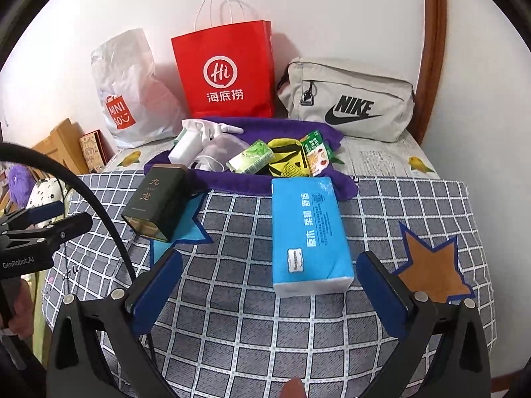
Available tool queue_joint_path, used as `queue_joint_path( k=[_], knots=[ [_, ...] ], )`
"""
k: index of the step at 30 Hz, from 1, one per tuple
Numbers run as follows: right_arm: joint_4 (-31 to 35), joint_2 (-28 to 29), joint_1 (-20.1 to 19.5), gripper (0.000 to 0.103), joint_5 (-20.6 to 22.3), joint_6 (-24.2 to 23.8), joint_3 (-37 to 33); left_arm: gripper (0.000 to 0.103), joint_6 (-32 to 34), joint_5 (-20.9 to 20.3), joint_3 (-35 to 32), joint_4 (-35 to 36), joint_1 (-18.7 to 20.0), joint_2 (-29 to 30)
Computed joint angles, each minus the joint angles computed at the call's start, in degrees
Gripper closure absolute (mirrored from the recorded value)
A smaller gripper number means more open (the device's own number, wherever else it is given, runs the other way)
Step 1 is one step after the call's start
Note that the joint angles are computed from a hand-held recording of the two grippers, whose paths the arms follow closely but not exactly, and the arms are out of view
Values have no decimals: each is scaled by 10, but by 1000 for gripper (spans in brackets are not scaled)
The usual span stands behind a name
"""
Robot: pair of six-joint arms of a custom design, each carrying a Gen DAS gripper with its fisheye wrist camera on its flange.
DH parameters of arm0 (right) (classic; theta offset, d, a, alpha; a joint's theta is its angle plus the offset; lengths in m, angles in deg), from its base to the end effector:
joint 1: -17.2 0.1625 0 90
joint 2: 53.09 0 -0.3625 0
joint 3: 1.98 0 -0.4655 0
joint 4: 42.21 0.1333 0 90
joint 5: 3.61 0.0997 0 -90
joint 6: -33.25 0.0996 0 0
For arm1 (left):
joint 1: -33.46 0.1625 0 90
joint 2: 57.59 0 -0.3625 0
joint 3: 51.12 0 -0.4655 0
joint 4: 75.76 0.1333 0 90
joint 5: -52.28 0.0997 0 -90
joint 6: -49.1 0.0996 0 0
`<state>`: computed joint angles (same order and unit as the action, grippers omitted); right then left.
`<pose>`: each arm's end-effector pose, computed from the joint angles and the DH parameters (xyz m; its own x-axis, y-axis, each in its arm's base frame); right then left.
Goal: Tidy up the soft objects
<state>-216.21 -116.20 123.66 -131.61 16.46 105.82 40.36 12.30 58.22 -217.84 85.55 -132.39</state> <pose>0.2452 -0.5759 0.1609 -0.7660 -0.0700 0.6390 -0.4601 0.7539 -0.4689 -0.1989 -0.5965 0.2174 -0.7303 0.0958 -0.6764 0.4805 0.7759 -0.4089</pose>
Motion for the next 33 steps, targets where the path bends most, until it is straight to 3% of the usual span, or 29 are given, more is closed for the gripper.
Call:
queue_joint_path(
  k=[13,33],
  knots=[
    [24,-31,-6,0,36,33,20,11,8,29,17,-35,-21,6],
    [15,-32,4,0,29,19,23,11,11,48,28,-43,-33,6]
  ],
)
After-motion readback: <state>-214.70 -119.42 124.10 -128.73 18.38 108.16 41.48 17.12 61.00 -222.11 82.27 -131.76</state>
